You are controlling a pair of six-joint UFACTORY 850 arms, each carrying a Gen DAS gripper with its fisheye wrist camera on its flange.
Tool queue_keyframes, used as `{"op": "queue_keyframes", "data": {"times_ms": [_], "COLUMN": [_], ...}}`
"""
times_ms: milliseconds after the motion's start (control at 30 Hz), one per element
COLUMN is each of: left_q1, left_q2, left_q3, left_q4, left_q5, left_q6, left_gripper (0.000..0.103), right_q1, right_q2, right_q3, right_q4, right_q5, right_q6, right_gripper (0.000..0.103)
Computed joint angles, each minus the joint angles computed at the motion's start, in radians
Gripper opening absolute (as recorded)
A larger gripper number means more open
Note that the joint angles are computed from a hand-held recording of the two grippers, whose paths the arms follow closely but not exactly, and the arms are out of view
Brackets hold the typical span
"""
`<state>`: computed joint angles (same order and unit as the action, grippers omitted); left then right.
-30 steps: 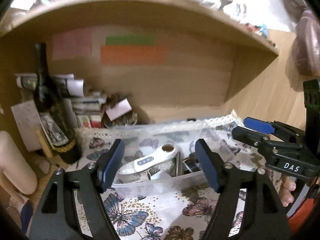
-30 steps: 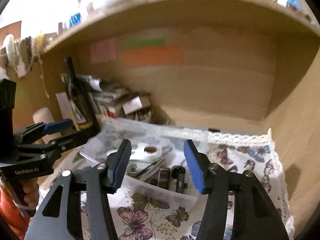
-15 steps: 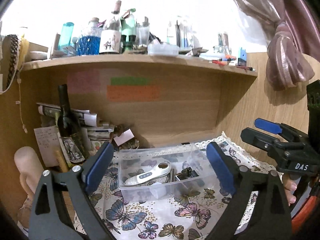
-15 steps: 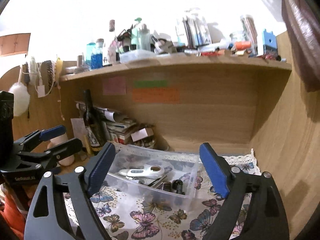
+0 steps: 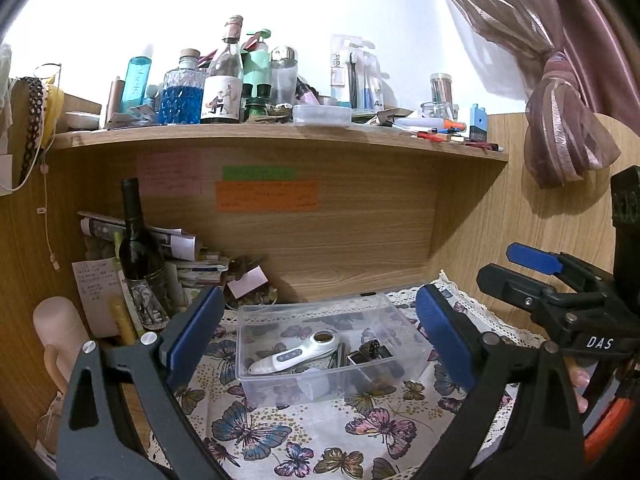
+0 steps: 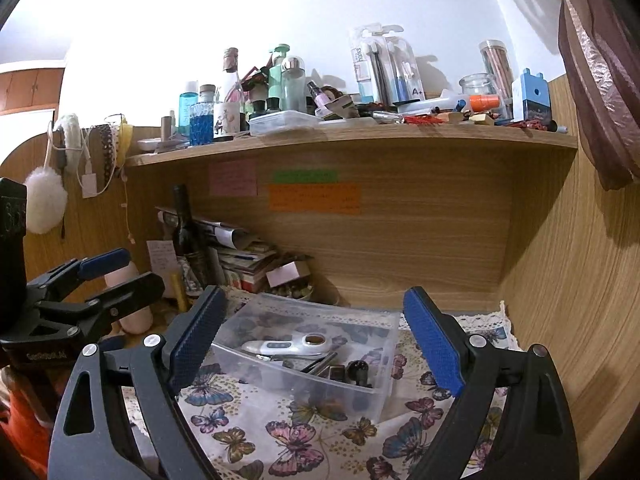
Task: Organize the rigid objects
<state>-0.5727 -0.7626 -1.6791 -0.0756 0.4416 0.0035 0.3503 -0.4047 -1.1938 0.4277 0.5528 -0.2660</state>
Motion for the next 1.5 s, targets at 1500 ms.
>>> {"op": "queue_keyframes", "data": {"times_ms": [1500], "left_q1": [0.013], "left_q2": [-0.021], "left_q3": [-0.032], "left_q4": [0.092], "left_q5": [-0.048], "left_q6": [-0.098], "left_gripper": [0.102], "right_q1": [-0.002], "right_q2": [-0.008], "right_q3": [-0.012], "right_q4": [-0.035], "right_q5": [-0.006], "right_q6": [0.035], "right_gripper": [0.101]}}
